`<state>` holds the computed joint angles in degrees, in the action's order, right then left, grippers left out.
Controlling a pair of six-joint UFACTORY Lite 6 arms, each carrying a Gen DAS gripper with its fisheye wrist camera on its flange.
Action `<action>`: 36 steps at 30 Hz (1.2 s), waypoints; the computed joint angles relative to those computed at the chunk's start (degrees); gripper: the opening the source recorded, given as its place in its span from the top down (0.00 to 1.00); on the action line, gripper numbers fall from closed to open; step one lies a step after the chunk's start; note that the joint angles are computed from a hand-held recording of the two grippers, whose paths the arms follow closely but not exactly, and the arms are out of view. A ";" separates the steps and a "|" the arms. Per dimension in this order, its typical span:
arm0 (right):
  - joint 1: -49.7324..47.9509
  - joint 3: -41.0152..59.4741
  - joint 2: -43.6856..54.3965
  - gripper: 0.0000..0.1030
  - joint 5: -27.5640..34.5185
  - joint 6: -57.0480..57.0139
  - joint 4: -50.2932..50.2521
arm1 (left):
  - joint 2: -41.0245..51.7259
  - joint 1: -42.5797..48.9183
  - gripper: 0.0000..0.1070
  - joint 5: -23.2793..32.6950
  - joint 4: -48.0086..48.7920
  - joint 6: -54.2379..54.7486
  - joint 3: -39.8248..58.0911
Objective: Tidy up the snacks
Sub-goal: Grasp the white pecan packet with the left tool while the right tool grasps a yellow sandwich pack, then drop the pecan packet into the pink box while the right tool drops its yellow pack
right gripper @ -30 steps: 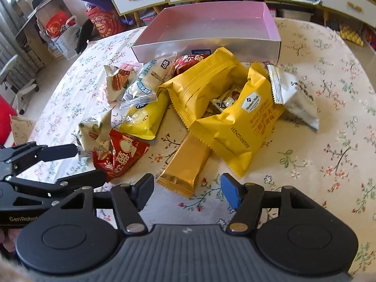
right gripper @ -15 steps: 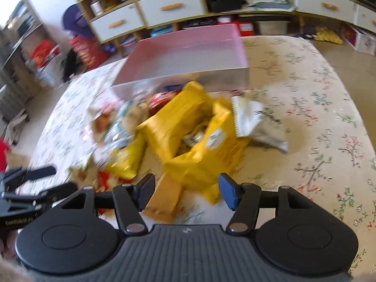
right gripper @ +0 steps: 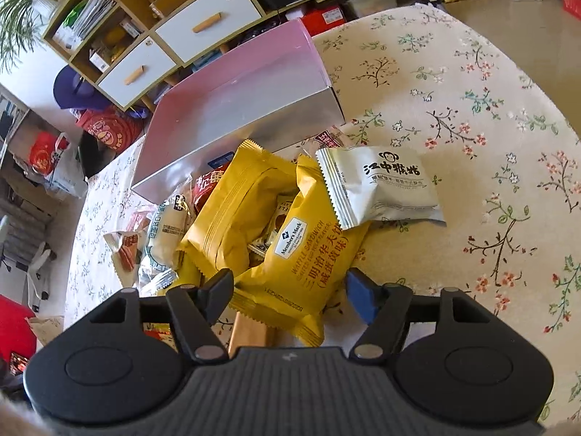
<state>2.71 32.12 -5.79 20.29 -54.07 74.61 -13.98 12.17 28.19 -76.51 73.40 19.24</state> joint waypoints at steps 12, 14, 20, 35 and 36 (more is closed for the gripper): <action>-1.17 2.86 5.75 0.32 0.95 -1.46 5.66 | 0.19 -2.95 0.51 -3.11 -5.71 2.07 -0.55; 0.02 2.42 5.85 0.36 -0.67 -3.32 7.80 | -0.06 -3.90 0.53 -4.16 -6.99 2.91 -0.74; 0.33 1.81 5.35 0.61 -2.47 -3.13 7.12 | -1.96 -5.94 0.56 -6.43 -7.43 2.77 -1.68; 2.71 0.25 -1.22 0.65 -0.49 2.22 1.60 | -10.01 -4.60 0.58 -5.78 1.86 -6.12 -2.63; 2.84 0.16 -1.66 0.65 -0.40 2.12 1.71 | -10.35 -4.63 0.58 -5.72 2.35 -6.76 -2.40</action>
<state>5.55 32.28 -7.45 19.89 -51.95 76.32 -24.33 7.54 22.47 -74.16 66.64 16.84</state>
